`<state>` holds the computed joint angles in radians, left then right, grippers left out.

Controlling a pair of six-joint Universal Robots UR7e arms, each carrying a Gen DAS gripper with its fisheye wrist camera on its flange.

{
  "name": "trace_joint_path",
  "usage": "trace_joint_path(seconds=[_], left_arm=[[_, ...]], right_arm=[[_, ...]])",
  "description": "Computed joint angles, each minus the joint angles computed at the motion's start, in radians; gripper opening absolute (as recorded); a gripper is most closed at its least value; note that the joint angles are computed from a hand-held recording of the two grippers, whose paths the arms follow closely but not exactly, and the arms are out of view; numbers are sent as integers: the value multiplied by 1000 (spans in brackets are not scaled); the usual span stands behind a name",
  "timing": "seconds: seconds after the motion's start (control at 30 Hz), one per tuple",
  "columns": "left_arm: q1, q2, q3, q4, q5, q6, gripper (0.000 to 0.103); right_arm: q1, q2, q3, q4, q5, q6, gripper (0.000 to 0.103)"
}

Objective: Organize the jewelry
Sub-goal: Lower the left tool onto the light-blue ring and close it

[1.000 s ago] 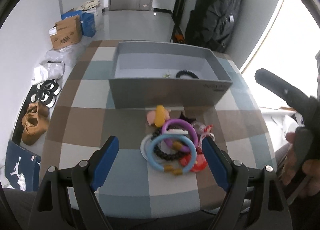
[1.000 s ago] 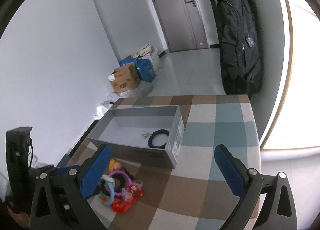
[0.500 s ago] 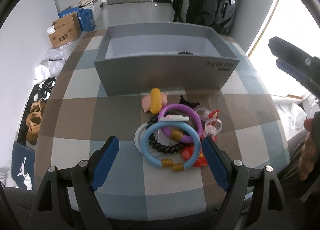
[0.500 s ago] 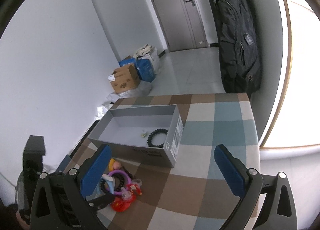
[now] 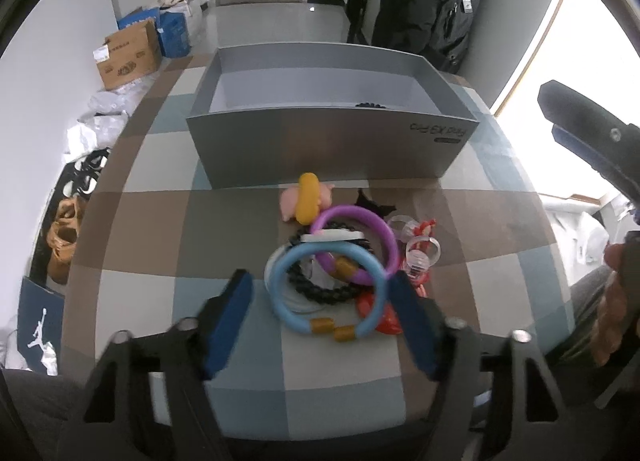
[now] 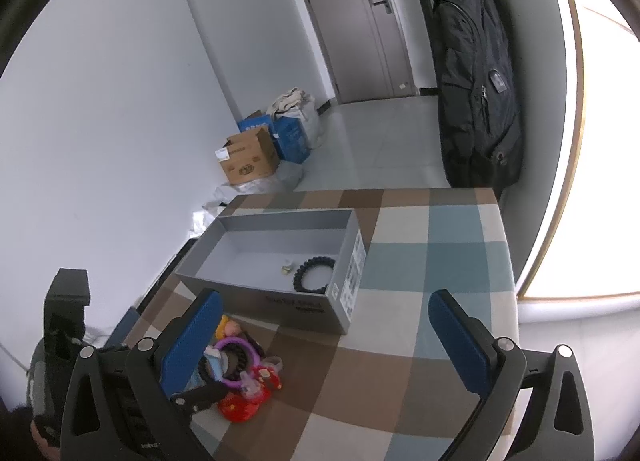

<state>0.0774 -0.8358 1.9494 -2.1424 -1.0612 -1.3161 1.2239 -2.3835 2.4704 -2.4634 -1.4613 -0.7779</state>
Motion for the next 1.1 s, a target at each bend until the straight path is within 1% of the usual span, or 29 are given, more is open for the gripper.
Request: trace_joint_path(seconds=[0.03, 0.23, 0.37, 0.4, 0.43, 0.47, 0.53, 0.7, 0.83, 0.87, 0.9, 0.93, 0.97, 1.0, 1.03, 1.1], left_arm=[[0, 0, 1, -4, -3, 4, 57], [6, -9, 9, -48, -13, 11, 57], [2, -23, 20, -81, -2, 18, 56], [3, -25, 22, -91, 0, 20, 52], [4, -27, 23, -100, 0, 24, 29], [7, -29, 22, -98, -4, 26, 21], [11, -37, 31, -117, -2, 16, 21], [27, -58, 67, -171, -14, -17, 21], [19, -83, 80, -179, 15, -22, 22], [18, -88, 81, -178, 21, -21, 25], [18, -91, 72, -138, 27, -31, 30], [18, -93, 66, -106, 32, -44, 46], [18, -97, 75, -108, 32, -50, 65], [21, -99, 86, -131, 29, -47, 71], [23, -96, 88, -134, 23, -50, 74], [34, -83, 82, -136, -6, -26, 74]], right_arm=[[0, 1, -1, 1, -1, 0, 103], [4, 2, -1, -5, -13, -2, 103], [1, 6, -1, -6, -18, 0, 103], [-1, 7, -3, -3, -19, 0, 103], [-2, 6, -3, -1, -19, -1, 103], [-7, 4, -4, 8, -15, -3, 103], [-18, -3, -6, 30, -4, -5, 103], [-15, -3, 1, 34, -22, -5, 103], [-3, 5, 6, 24, -36, -3, 103], [0, 7, 6, 21, -41, -2, 103], [3, 11, 7, 18, -44, -1, 103], [5, 14, 6, 18, -46, 0, 103], [6, 15, 7, 18, -47, 2, 103], [9, 19, 7, 17, -48, 4, 103], [13, 24, 7, 16, -51, 5, 103], [20, 27, 9, 14, -54, 6, 103]])
